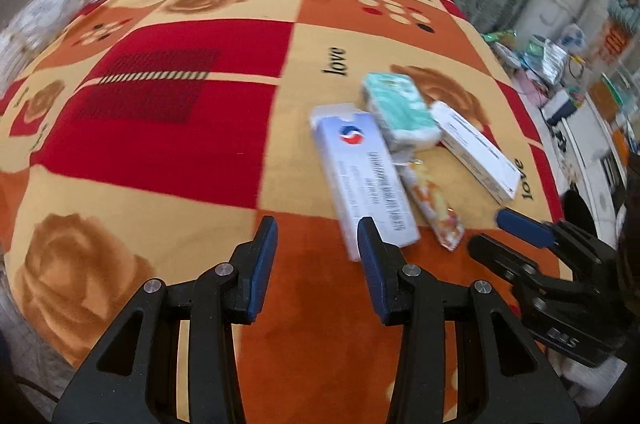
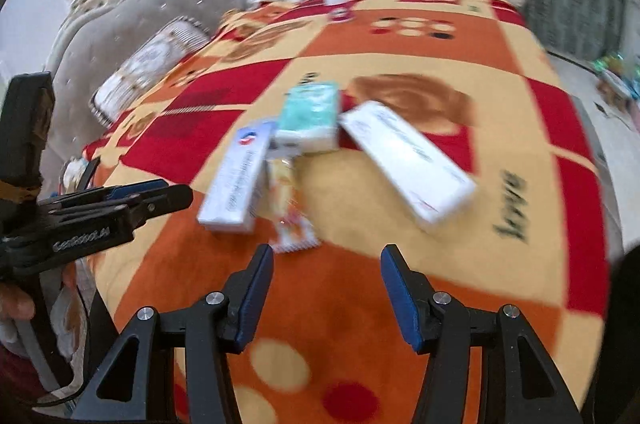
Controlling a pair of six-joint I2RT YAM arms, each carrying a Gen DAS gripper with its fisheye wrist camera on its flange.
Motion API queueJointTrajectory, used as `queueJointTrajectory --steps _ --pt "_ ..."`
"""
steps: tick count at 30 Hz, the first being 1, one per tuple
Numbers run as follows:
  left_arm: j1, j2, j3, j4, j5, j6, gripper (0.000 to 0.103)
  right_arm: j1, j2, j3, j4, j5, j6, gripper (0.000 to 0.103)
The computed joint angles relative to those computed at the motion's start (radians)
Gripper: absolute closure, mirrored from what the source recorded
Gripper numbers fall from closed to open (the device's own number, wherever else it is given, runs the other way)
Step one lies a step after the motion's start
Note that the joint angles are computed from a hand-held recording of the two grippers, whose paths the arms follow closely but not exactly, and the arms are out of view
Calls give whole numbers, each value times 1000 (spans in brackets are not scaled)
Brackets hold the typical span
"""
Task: Collect trash
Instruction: 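Move both open tools back to the items on the bedspread, then grasp the white-blue tablet box with left tool while right tool grasps the snack bar, then carry the tablet box and snack bar over the black bin with both tools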
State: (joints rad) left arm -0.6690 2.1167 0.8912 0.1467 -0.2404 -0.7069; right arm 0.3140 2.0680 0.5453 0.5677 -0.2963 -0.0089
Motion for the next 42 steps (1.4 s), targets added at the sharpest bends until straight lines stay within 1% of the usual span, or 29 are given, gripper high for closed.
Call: queueJointTrajectory --steps 3,6,7,8,9,11,15,17,18,19,21,25,29,33,37,42 --pt "23 -9 -18 26 25 -5 63 53 59 102 -47 18 6 54" --pt "32 -2 -3 30 47 -5 63 93 127 215 -112 41 -2 60" --pt "34 7 11 30 59 -5 63 98 140 236 -127 43 -8 66" --pt "35 16 22 31 69 -7 63 106 154 256 -139 55 -16 78" --pt "36 30 38 35 82 -8 63 116 167 272 -148 83 -21 81" --pt "38 58 70 36 94 -9 63 111 171 276 -147 86 -23 84" --pt "25 135 170 7 78 11 63 50 130 206 -118 73 -20 84" --pt "25 188 245 -35 76 21 62 7 103 154 -98 46 -24 84" --pt "26 200 257 -28 84 23 56 -8 95 138 -93 40 -28 84" --pt "26 218 282 -34 83 26 53 -21 90 121 -85 36 -32 84" --pt "27 251 336 -76 77 30 52 -34 92 98 -62 34 -35 84" --pt "31 281 382 -101 62 39 51 -28 110 77 2 34 -26 84" --pt "31 246 304 -29 91 43 52 -21 115 79 11 32 -26 84" --pt "-4 187 204 26 65 34 53 -28 97 52 24 35 -24 84" --pt "-47 150 151 45 51 16 53 -32 48 -16 59 38 -32 84" --pt "-107 119 131 45 21 5 53 -61 -25 -100 88 30 -39 84"
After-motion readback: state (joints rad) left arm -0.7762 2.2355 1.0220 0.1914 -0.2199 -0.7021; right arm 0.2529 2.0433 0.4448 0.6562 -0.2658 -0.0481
